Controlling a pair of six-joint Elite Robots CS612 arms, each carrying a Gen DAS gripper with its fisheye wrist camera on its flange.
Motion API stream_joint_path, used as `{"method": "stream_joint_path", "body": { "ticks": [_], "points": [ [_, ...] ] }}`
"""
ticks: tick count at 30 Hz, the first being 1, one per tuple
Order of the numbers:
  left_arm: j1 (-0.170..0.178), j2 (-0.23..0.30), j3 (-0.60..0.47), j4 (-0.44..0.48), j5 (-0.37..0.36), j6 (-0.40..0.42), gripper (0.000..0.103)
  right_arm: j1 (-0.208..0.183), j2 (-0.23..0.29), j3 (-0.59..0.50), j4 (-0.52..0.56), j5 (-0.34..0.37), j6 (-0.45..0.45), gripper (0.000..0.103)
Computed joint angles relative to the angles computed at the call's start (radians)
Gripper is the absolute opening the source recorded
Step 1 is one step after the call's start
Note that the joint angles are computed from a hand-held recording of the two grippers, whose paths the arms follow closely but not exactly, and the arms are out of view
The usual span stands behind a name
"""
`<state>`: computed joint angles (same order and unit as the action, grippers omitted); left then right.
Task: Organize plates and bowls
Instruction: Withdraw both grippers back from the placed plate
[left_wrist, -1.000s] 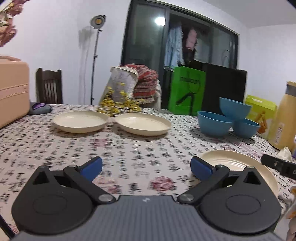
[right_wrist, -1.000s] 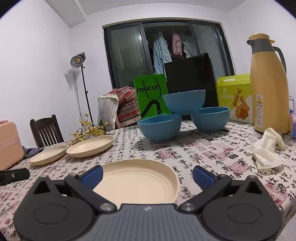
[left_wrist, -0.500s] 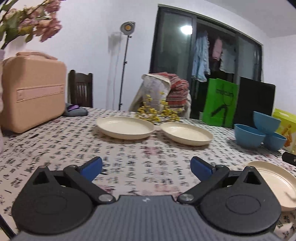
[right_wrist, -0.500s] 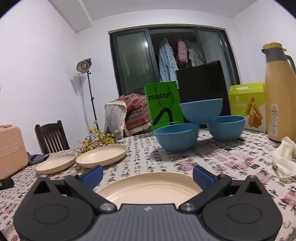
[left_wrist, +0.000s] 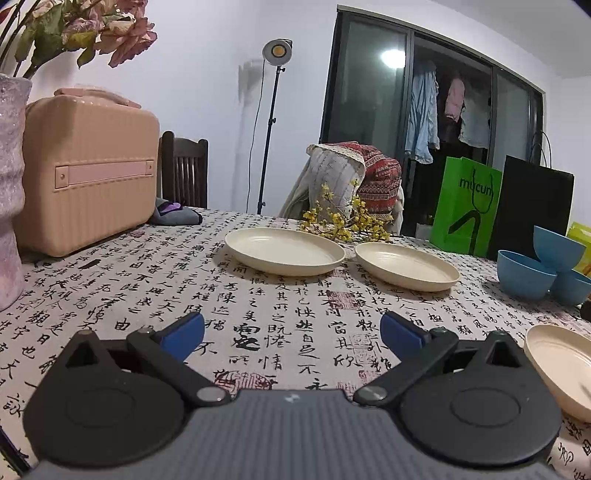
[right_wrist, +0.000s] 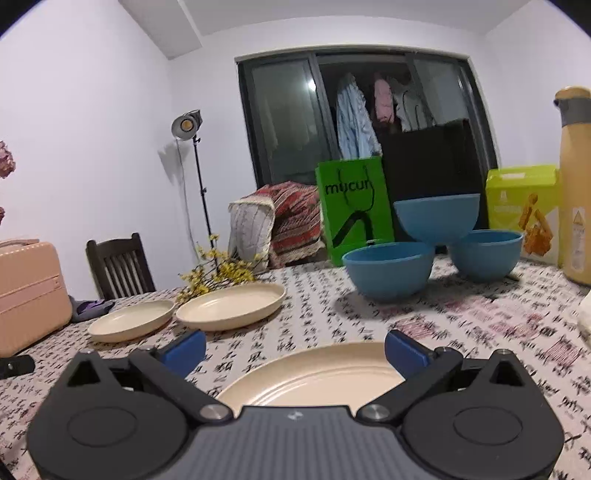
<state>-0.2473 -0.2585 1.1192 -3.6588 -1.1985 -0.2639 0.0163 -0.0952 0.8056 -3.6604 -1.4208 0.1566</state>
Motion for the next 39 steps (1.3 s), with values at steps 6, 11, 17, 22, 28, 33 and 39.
{"method": "stream_joint_path", "body": {
  "ticks": [6, 11, 17, 22, 28, 33, 39],
  "points": [
    [-0.001, 0.005, -0.003, -0.007, 0.006, -0.015, 0.103, 0.005, 0.018, -0.046, 0.029, 0.006, -0.030, 0.103],
    [-0.004, 0.010, -0.006, -0.032, 0.015, -0.008, 0.103, 0.006, 0.024, -0.053, 0.016, 0.014, -0.041, 0.103],
    [-0.005, 0.013, -0.006, -0.052, 0.018, -0.010, 0.103, 0.002, 0.028, -0.053, -0.007, 0.042, -0.043, 0.103],
    [-0.006, 0.015, -0.005, -0.066, 0.032, -0.019, 0.103, 0.001, 0.031, -0.053, -0.025, 0.045, -0.036, 0.103],
    [-0.008, 0.014, -0.005, -0.062, 0.036, -0.012, 0.103, 0.002, 0.031, -0.050, -0.033, 0.043, -0.037, 0.103],
    [-0.008, 0.014, -0.004, -0.060, 0.036, -0.012, 0.103, 0.004, 0.032, -0.051, -0.039, 0.040, -0.054, 0.103],
    [-0.007, 0.010, -0.003, -0.041, 0.032, -0.014, 0.103, 0.007, 0.032, -0.050, -0.042, 0.027, -0.064, 0.103]
  ]
}}
